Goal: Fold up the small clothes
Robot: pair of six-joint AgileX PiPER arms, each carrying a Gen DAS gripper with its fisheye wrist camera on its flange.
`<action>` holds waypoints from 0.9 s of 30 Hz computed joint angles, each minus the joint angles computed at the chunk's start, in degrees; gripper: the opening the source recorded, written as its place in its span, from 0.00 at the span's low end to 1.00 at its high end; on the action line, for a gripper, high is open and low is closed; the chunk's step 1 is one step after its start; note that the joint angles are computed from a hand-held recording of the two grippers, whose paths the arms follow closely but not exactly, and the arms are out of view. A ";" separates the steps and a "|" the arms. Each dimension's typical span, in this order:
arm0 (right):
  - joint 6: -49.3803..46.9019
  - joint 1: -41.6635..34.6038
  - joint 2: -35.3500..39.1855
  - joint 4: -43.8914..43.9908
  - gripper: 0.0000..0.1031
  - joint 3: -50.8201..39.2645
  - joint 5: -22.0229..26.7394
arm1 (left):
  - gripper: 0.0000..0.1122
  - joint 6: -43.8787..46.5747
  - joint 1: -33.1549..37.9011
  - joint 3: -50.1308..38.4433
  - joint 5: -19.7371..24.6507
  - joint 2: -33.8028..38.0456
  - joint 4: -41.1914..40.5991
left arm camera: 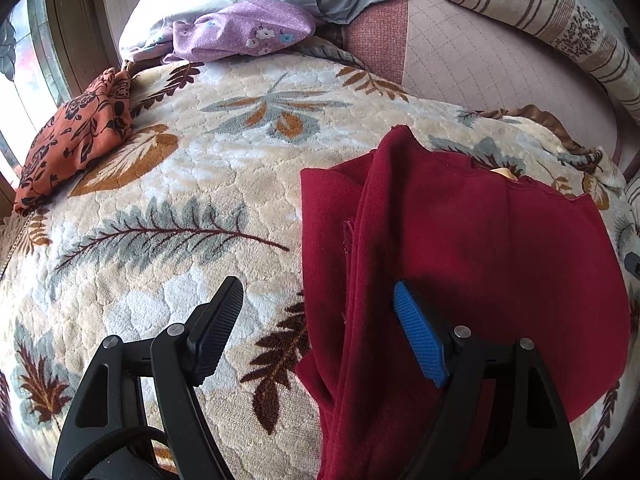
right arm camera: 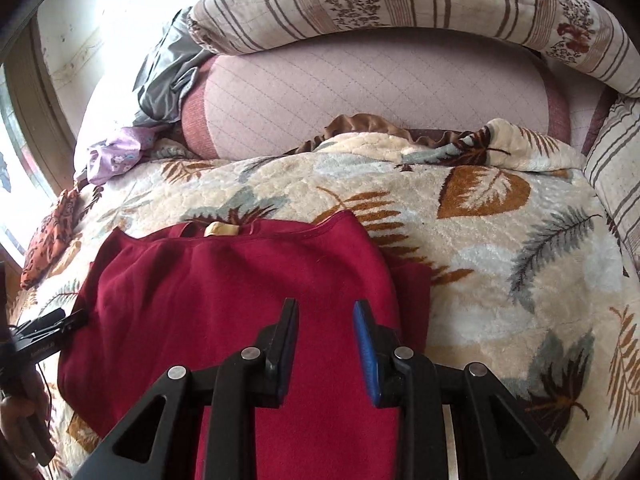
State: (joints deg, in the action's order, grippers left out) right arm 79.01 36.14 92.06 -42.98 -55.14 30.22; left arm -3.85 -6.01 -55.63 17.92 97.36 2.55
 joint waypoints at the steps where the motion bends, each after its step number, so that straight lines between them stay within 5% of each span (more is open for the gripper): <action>1: -0.20 1.08 -0.30 0.39 0.26 0.05 0.65 | 0.71 -0.32 -0.16 0.38 0.09 -0.68 0.39; 5: 1.63 4.30 -1.22 0.12 0.43 1.56 1.56 | 0.71 -0.34 -0.29 1.47 0.43 -2.77 0.73; 13: 8.27 4.31 -0.83 -2.04 0.43 6.46 -0.45 | 0.71 -2.75 -0.63 3.58 0.81 -5.10 4.10; 17: 6.58 1.09 -0.64 0.84 0.43 8.76 -5.19 | 0.71 -2.39 -0.29 4.23 1.11 -5.49 3.51; 27: 4.90 6.20 -2.43 1.63 0.43 3.56 0.04 | 0.71 -0.23 0.05 5.57 1.38 -6.88 0.88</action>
